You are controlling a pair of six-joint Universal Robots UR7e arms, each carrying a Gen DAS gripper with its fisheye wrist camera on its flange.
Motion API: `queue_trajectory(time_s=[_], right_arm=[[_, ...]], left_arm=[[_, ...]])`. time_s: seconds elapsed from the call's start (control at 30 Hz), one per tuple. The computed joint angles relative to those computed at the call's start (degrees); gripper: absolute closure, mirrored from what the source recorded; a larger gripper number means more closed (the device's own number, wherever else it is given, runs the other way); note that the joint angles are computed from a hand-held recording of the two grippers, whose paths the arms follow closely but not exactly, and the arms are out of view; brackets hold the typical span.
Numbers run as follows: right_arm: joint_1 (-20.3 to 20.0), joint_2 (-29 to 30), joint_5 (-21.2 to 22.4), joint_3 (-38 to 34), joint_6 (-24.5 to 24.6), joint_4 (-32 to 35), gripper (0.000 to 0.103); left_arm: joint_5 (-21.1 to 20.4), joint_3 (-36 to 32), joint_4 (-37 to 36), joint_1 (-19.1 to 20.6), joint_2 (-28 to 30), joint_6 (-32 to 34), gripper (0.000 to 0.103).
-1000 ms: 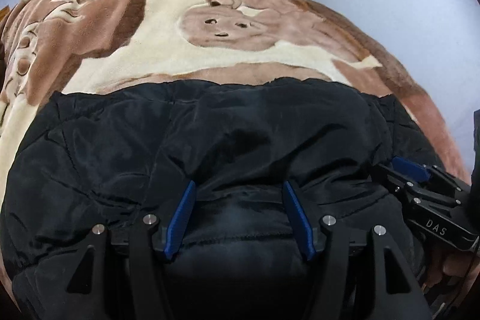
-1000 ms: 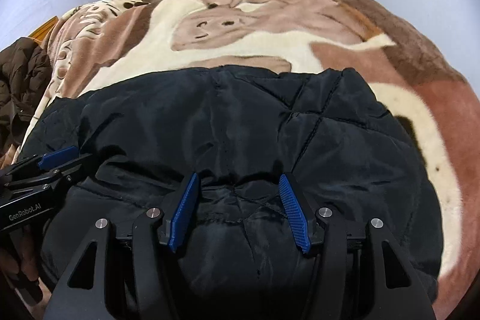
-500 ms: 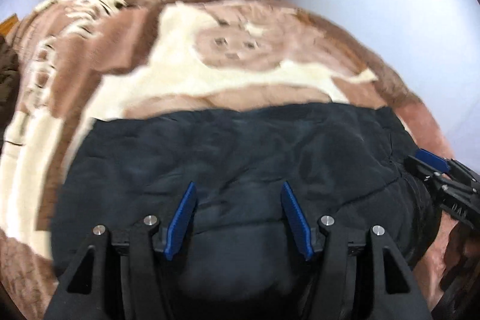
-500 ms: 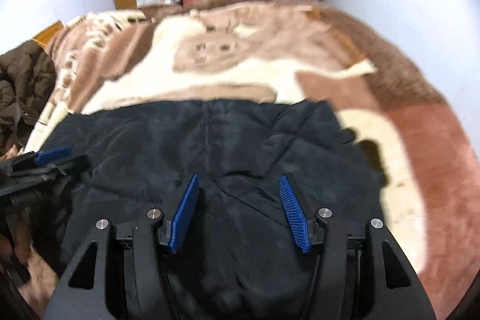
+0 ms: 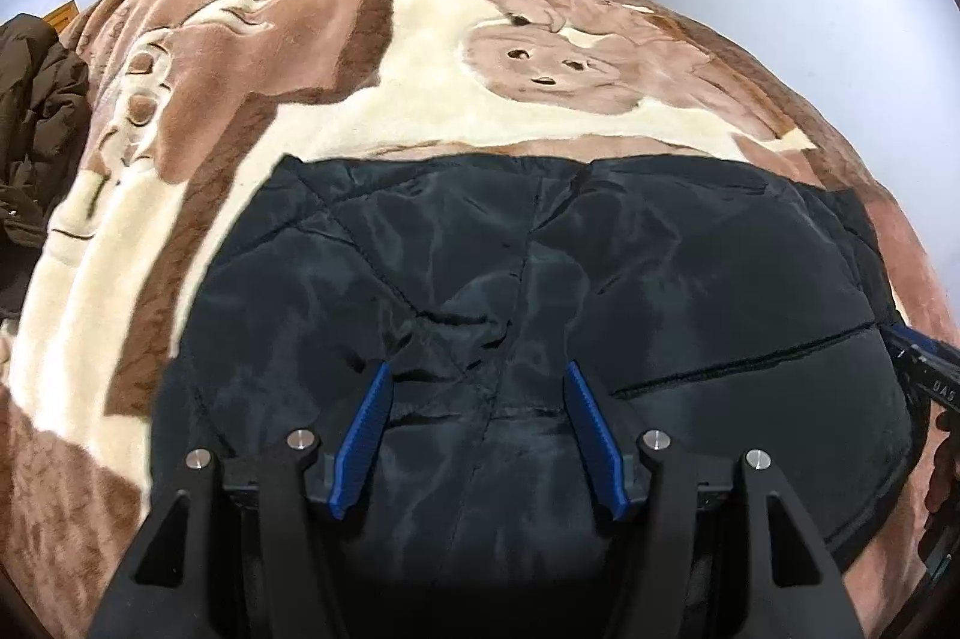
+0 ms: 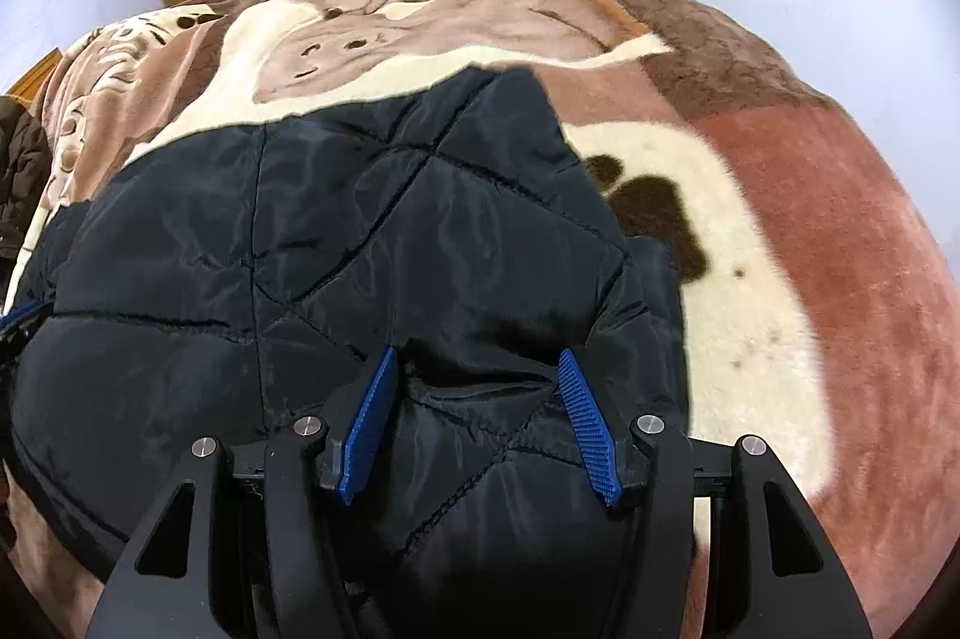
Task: Fold large clothes
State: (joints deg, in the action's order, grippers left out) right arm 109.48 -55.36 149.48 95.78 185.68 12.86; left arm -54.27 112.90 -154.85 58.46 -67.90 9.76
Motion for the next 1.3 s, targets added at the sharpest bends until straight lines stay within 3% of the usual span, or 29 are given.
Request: queue_trajectory(time_s=[0.13,0.27,0.37,0.53,0.7,0.93,1.07,1.17,1.3], right_arm=[[3.6,-2.9,-1.4,2.9,-0.3,-3.1,0.047],[5.9,-1.2,-3.3,3.7,0.5,-3.3,0.047],[4.4,2.8,-3.8,1.5,2.4,0.6,0.047],[3.2,2.6,-5.2,1.6,2.7,0.7,0.047],[4.8,0.8,-4.6,2.8,2.7,0.0,0.047],[6.5,-2.5,0.6,5.1,-2.9,-5.1,0.047],[4.2,-4.1,0.9,6.3,-0.6,-4.3,0.046],[2.0,-2.9,1.3,5.9,1.8,-1.2,0.046],[3.0,-2.8,2.6,5.0,1.5,-0.6,0.046]], left_arm=[[0.1,3.4,0.2,-1.8,-4.9,-0.4,0.041],[0.6,7.4,1.2,-3.0,-8.6,-1.9,0.041],[1.3,8.5,2.5,-2.5,-8.0,-3.5,0.041],[0.6,7.7,3.4,-1.9,-7.2,-5.1,0.041],[0.6,8.0,3.9,-2.2,-8.0,-5.1,0.041],[2.9,8.0,0.2,-2.5,-9.9,-1.7,0.041],[4.1,4.9,1.8,0.9,-8.8,-2.5,0.041],[2.3,3.2,3.6,3.4,-7.4,-2.2,0.041],[0.9,2.9,3.6,2.8,-7.4,-1.4,0.041]])
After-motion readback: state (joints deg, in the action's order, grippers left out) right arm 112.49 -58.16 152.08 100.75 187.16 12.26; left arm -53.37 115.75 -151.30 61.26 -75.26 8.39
